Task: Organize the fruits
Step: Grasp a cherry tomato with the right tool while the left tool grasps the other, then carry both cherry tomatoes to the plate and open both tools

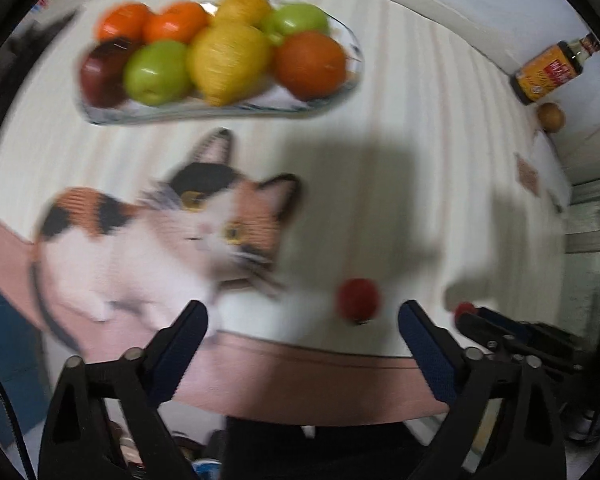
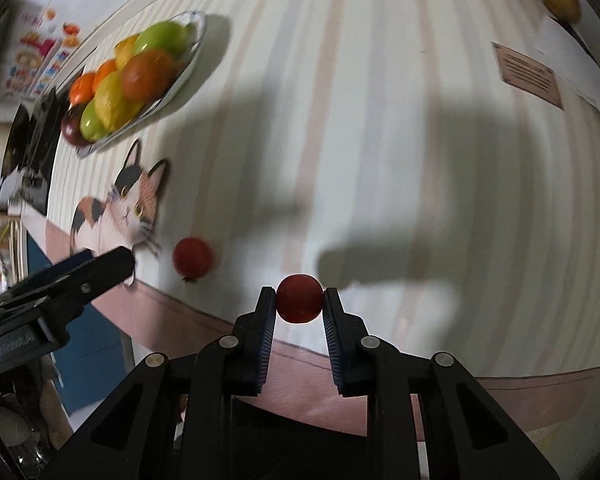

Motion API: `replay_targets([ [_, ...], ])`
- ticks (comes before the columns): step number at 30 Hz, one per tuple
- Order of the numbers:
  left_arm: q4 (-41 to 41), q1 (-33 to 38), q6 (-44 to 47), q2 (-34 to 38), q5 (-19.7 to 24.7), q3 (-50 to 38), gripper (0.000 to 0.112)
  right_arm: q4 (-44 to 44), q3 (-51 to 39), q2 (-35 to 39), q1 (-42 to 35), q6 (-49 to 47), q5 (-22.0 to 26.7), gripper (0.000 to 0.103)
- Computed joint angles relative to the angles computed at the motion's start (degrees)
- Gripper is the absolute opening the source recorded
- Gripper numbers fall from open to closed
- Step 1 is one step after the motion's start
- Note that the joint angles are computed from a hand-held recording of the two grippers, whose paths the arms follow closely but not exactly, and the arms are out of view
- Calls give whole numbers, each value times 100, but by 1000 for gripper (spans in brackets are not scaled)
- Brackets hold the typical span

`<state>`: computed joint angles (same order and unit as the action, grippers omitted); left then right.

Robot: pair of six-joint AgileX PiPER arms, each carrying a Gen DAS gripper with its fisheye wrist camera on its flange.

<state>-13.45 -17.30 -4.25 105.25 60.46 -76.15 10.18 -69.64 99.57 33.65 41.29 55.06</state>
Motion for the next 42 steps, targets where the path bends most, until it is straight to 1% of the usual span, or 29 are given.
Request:
replay_targets([
  [2, -339, 7, 152, 253, 137, -184, 76, -30, 88, -78, -92, 17, -16, 26],
  [4, -440, -77, 183, 420, 209, -319, 71, -40, 138, -116, -162, 19, -30, 26],
  [5, -515, -137, 210, 506, 228, -376, 65, -38, 184, -151, -201, -1, -40, 26],
  [9, -433, -407, 215, 747, 297, -590, 47, -24, 253, -211, -311, -41, -26, 26],
  [10, -382, -464, 213, 793, 323, -638, 40, -43, 236, -211, -315, -26, -11, 26],
  [12, -220, -553, 193, 773, 204, -626, 36, -66, 202, -206, -297, 12, -9, 26],
  [14, -171, -553, 207, 767, 194, -645, 25, -109, 174, -223, -308, 31, 11, 26],
  [17, -221, -492, 277, 785, 201, -672, 20, -121, 76, -176, -313, 41, 32, 26],
  [20, -200, -446, 349, 721, 134, -574, 17, -130, -16, -139, -313, 7, 47, 26],
  [23, -193, -428, 435, 642, 75, -467, 17, -134, -169, -71, -331, -46, 104, 26],
  [26, -521, -259, 693, 592, 170, -376, 18, -123, -311, 10, -329, -69, 129, 26],
  [28, -702, -116, 802, 653, 268, -421, 20, -126, -379, 34, -338, -92, 151, 26],
  [30, -824, -18, 840, 757, 380, -517, 27, -120, -422, 39, -347, -109, 161, 26],
  [32, -814, 11, 789, 836, 470, -585, 34, -107, -443, 36, -352, -124, 166, 26],
  [34, -755, 2, 767, 869, 537, -614, 37, -96, -412, 29, -335, -97, 127, 26],
  [38, -729, -21, 748, 853, 575, -541, 40, -46, -290, -39, -376, -119, 78, 26],
  [42, -621, -120, 680, 875, 563, -531, 40, 3, -190, -94, -417, -146, 39, 26],
])
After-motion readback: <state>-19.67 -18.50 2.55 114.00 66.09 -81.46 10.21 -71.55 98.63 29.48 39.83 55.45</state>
